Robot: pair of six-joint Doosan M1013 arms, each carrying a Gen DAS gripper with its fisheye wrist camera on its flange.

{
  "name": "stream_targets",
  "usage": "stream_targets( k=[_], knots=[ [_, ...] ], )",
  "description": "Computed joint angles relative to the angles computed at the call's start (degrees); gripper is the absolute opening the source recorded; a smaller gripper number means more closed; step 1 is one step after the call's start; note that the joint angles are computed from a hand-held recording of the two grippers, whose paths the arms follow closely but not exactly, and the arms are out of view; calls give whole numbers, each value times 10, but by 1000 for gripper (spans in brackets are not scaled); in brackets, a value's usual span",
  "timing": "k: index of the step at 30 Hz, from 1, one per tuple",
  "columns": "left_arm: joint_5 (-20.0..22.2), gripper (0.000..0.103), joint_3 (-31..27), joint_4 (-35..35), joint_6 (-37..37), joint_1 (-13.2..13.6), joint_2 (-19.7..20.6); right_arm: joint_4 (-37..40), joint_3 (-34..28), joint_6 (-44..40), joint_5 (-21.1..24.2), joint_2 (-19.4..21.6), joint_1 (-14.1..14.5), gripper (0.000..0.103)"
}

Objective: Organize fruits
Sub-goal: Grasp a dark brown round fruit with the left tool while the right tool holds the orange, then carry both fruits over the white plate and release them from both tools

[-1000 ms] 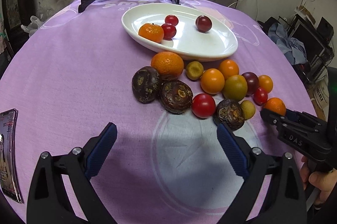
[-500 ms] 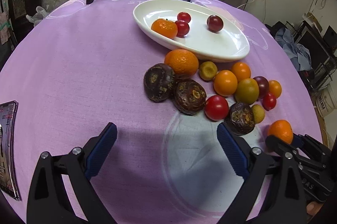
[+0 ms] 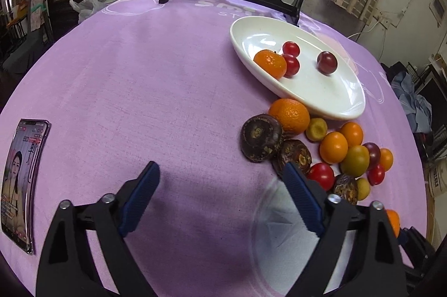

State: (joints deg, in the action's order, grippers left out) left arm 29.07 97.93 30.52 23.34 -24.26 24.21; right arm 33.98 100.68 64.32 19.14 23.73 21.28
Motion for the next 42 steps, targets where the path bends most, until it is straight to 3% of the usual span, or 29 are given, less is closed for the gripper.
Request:
stream_targets(
  k=[6,15,18,20,27,32,42],
  knots=[
    [33,77,-42,-111,129,11,24,14,1,-25,5,-1,3,46],
    [43,74,-80,-72,112,17,52,16,3,-26,6,-2,3,46],
    [0,60,-65,-120,150,28,47,12,3,-22,7,-2,3,46],
    [5,42,-67,-156,189,32,49,8,1,-18,10,0,3,46],
    [11,43,-65,-153,217,31,48,2,0,-13,9,0,4,46],
    [45,43,-70,-41,154,8,56,0,1,-13,7,0,4,46],
    [21,42,-50,-70,165,12,35,-1,4,-8,-14,0,4,46]
  ],
)
